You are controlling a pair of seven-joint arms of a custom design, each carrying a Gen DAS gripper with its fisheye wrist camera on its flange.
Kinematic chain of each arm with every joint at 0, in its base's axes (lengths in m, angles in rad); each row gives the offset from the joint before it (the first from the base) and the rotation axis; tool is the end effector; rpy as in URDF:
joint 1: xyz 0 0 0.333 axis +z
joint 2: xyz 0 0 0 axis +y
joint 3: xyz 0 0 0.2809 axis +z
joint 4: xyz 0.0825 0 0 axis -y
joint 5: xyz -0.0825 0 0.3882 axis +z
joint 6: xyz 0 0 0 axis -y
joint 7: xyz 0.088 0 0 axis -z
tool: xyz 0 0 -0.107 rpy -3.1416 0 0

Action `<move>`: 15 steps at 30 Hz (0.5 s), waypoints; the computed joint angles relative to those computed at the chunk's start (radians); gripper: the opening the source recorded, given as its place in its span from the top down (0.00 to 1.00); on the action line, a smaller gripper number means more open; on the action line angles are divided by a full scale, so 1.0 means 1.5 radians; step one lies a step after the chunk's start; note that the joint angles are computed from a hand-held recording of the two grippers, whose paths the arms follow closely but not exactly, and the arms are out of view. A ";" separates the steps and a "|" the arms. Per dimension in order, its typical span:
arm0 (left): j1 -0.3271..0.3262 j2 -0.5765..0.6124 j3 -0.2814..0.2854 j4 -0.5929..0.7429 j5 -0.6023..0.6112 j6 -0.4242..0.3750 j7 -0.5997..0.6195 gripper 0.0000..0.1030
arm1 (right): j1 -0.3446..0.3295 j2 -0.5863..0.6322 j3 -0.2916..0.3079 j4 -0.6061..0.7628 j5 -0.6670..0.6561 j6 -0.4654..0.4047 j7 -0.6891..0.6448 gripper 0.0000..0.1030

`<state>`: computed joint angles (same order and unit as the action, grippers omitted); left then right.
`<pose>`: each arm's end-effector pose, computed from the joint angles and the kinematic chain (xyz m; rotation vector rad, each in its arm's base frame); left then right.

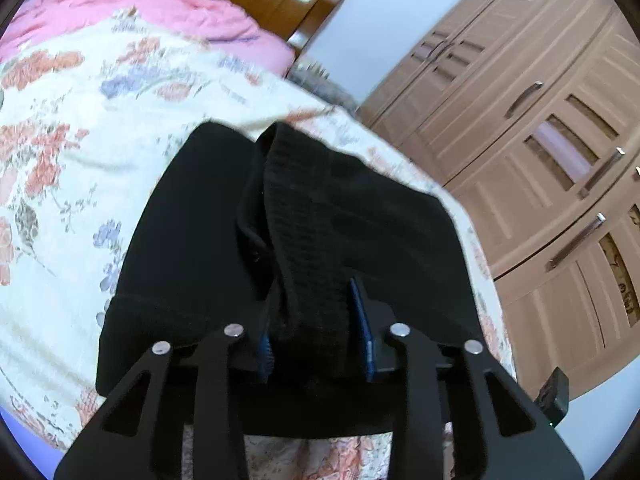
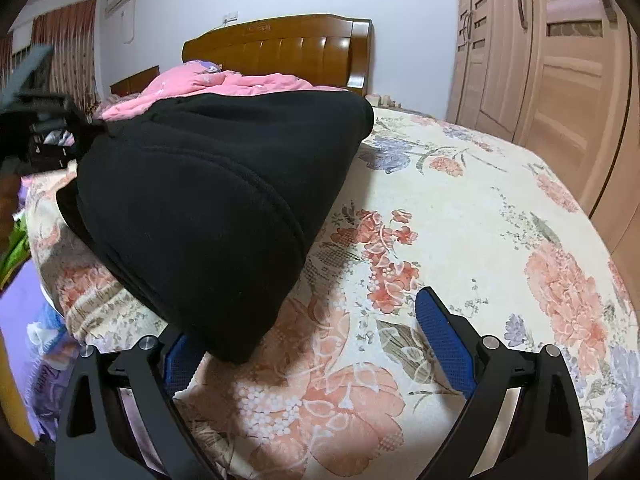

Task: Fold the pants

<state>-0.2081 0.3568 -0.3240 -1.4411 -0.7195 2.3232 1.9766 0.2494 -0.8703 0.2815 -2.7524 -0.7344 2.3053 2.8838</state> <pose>0.6146 -0.3348 0.5284 1.3245 -2.2949 1.2396 0.3215 0.1670 0.4729 -1.3584 2.1120 -1.0864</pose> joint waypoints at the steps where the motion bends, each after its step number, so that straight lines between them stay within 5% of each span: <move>1: 0.003 -0.014 -0.004 -0.015 -0.013 0.017 0.018 0.72 | -0.002 0.008 0.010 0.013 -0.001 -0.020 -0.005 0.10; 3: 0.005 -0.038 -0.010 -0.032 -0.036 0.042 0.050 0.73 | -0.009 0.024 0.039 0.042 -0.015 -0.074 -0.003 0.10; 10: 0.012 -0.141 0.005 -0.091 -0.135 0.111 0.152 0.74 | 0.022 0.088 0.031 0.091 -0.046 -0.108 -0.031 0.10; 15: 0.004 -0.106 0.042 -0.112 -0.064 0.102 0.075 0.74 | 0.035 0.086 0.002 0.075 -0.039 -0.080 -0.026 0.10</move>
<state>-0.2016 0.1981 -0.2616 -1.6095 -0.8158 2.4764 2.0885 0.3014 -0.7413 0.2839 -2.6405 -0.7932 2.1859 2.8446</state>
